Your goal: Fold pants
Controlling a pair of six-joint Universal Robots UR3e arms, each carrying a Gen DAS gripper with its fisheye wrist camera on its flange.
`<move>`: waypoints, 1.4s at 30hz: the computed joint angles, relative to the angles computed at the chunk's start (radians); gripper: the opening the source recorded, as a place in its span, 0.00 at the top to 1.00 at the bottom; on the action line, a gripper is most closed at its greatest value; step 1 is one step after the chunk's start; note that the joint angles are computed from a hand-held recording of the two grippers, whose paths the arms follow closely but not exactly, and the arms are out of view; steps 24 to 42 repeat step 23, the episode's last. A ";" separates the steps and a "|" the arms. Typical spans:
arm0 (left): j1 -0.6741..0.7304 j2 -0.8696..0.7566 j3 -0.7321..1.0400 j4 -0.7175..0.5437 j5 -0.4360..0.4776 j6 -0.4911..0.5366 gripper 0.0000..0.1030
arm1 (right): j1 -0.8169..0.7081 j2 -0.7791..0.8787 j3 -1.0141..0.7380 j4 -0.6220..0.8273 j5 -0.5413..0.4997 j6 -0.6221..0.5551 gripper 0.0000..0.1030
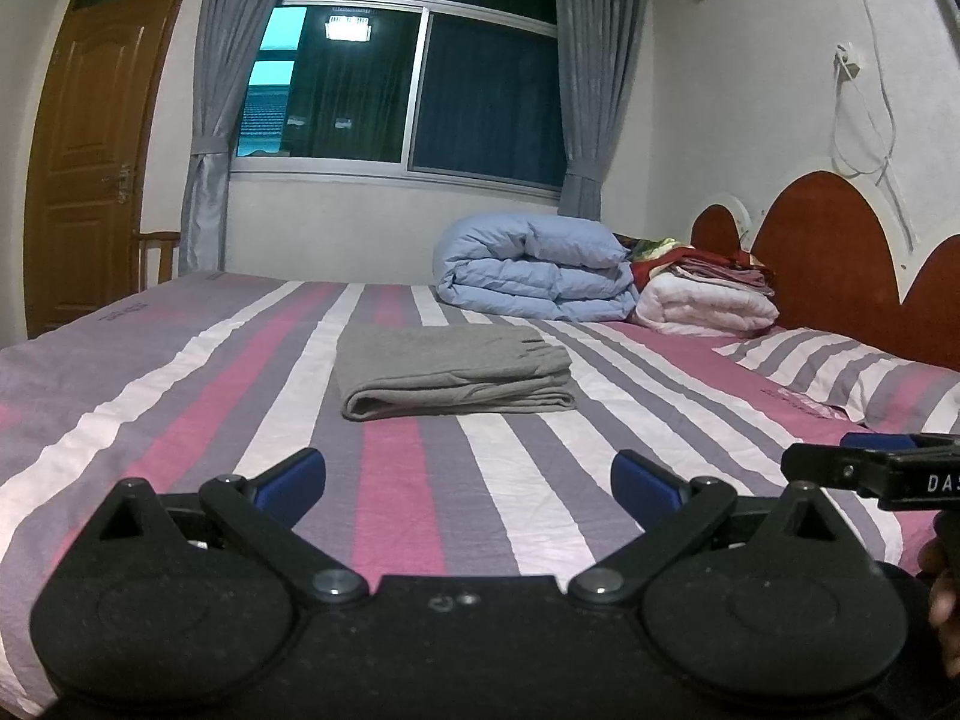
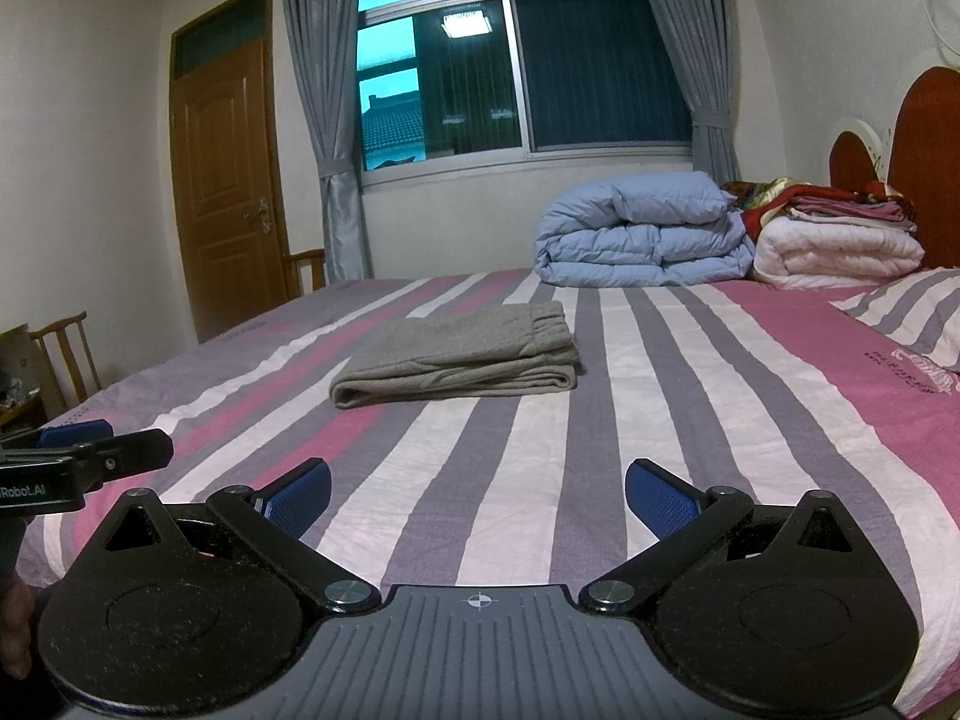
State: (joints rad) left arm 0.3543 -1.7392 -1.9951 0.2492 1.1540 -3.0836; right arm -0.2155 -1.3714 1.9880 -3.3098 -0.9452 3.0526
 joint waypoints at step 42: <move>0.006 -0.016 -0.002 0.019 -0.045 0.032 0.07 | -0.005 -0.009 0.006 0.009 0.005 -0.003 0.00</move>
